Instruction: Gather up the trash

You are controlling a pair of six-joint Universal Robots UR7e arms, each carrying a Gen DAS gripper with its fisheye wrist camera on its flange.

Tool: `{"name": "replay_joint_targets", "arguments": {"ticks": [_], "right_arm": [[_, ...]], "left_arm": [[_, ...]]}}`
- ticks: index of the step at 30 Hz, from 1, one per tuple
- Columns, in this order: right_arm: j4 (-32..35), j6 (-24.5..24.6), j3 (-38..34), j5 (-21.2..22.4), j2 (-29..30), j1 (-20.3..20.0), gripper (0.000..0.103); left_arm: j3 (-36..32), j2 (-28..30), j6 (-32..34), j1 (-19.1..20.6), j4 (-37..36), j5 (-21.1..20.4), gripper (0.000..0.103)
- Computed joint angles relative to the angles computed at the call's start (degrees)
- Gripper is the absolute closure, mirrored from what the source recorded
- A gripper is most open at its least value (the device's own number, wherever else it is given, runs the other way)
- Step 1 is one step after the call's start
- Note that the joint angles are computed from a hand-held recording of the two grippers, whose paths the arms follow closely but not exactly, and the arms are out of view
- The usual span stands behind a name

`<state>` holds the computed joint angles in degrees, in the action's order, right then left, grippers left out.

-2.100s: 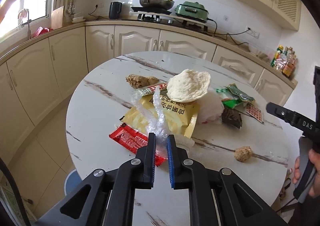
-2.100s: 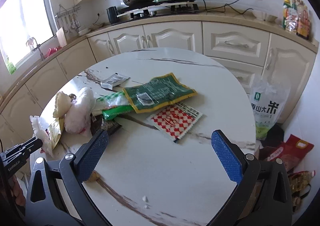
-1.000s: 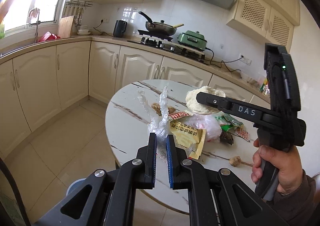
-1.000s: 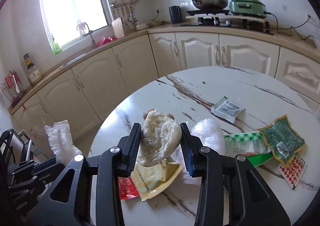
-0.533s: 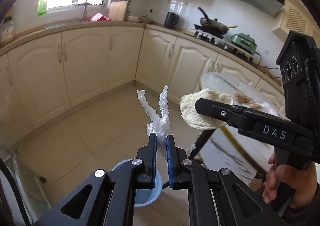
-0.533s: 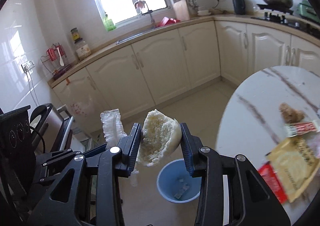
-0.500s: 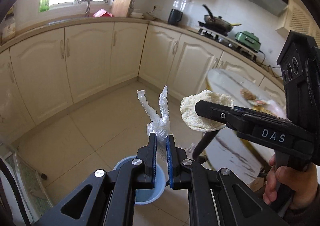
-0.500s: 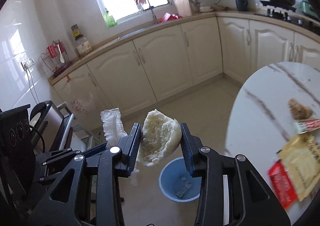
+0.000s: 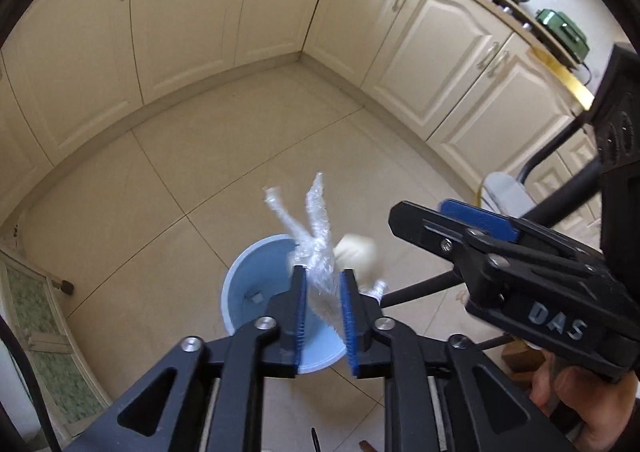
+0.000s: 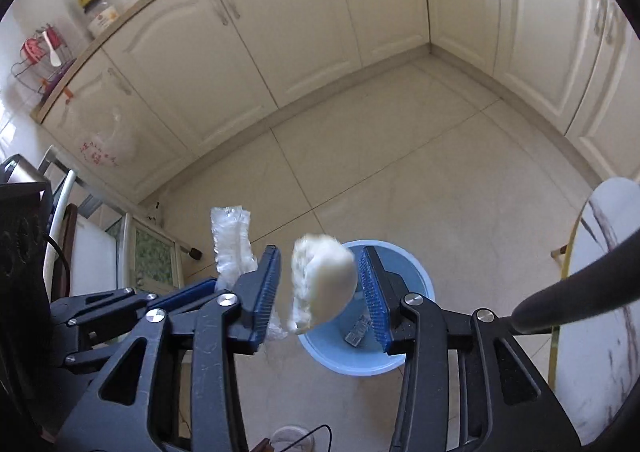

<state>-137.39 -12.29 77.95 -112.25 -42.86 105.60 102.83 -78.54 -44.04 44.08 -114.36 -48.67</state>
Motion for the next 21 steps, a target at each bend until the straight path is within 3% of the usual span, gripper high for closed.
{"name": "replay_joint_targets", "arguments": {"ticks": [1, 3, 5, 11, 16, 21], "right_arm": [[0.4, 0.4, -0.4, -0.3, 0.3, -0.1, 0.040], [-0.3, 0.5, -0.4, -0.5, 0.3, -0.2, 0.040], [-0.8, 0.3, -0.1, -1.3, -0.1, 0.2, 0.039], [-5.1, -1.4, 1.8, -3.2, -2.9, 3.1, 0.035], [-10.7, -3.9, 5.0, -3.4, -7.9, 6.7, 0.025], [-14.9, -5.8, 8.4, -4.5, -14.7, 11.0, 0.015]], "left_arm": [[-0.6, 0.4, -0.5, 0.2, 0.6, -0.2, 0.075], [-1.2, 0.4, -1.1, 0.3, 1.0, 0.0, 0.049], [-3.6, 1.0, -1.0, 0.7, 2.1, 0.9, 0.042], [-5.1, 0.6, -6.8, -4.5, 6.4, 5.6, 0.042], [-5.3, -1.9, -15.0, -13.5, 13.9, 13.0, 0.041], [-9.1, -1.7, -26.2, -23.5, 27.5, 20.6, 0.031]]}}
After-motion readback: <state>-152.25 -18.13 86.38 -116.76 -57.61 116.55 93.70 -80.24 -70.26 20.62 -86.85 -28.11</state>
